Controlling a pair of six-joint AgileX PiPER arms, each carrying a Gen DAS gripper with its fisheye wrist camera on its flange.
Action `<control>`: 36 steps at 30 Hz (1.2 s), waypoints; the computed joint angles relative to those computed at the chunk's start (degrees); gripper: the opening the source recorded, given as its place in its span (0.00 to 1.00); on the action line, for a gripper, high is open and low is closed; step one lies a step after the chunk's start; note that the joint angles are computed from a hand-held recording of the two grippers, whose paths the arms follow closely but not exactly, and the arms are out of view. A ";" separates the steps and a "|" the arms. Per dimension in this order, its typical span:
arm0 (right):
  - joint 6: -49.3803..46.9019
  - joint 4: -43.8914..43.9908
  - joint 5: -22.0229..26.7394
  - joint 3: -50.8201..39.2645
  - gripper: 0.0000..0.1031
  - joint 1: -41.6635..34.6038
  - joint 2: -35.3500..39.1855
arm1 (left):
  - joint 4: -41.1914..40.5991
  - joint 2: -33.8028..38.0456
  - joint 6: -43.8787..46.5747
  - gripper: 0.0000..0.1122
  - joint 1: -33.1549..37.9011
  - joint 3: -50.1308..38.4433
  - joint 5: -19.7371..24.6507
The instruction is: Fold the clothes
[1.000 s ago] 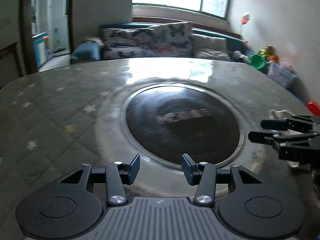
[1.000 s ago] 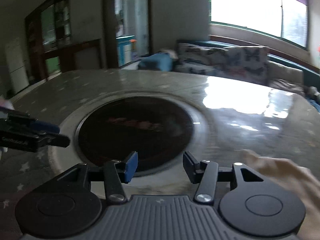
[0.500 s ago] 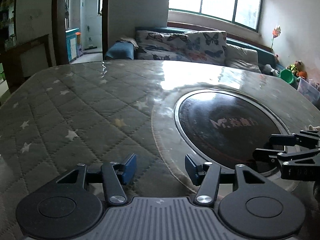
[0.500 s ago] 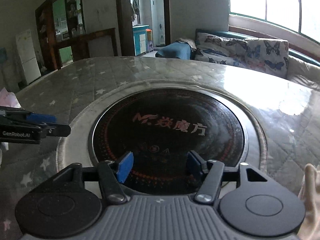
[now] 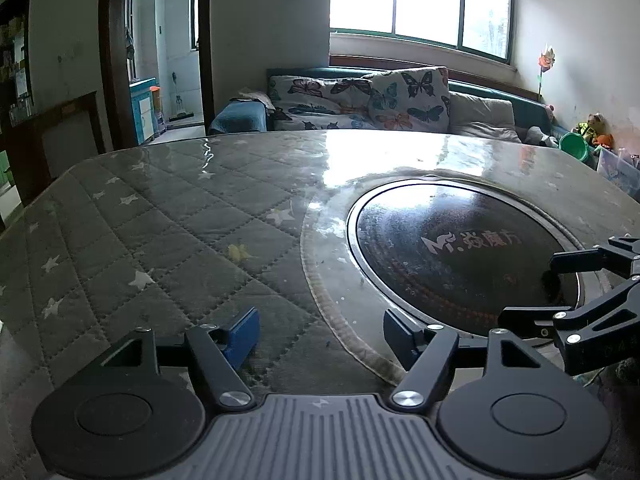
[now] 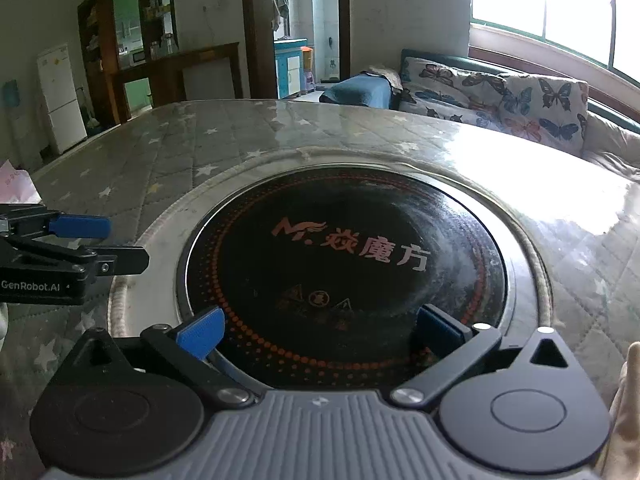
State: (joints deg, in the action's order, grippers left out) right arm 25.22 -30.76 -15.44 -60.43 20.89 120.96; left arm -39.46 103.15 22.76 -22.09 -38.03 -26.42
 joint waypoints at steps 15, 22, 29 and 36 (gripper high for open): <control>-5.63 5.65 0.47 0.42 1.00 0.48 -0.03 | 3.09 1.93 0.80 0.92 0.56 -2.84 3.62; -4.80 4.64 0.46 0.61 1.00 0.25 -0.28 | 0.54 2.47 3.24 0.92 0.38 -3.52 3.94; -4.70 4.51 0.43 0.59 1.00 0.21 -0.25 | 0.38 2.53 3.58 0.92 0.49 -3.68 4.05; -4.76 4.59 0.45 0.55 1.00 0.25 -0.23 | -0.04 2.65 4.10 0.92 0.48 -3.90 4.13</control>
State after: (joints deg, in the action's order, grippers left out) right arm 20.47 -26.17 -14.99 -59.87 21.14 120.74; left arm -39.50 105.80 26.86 -21.62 -41.93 -22.29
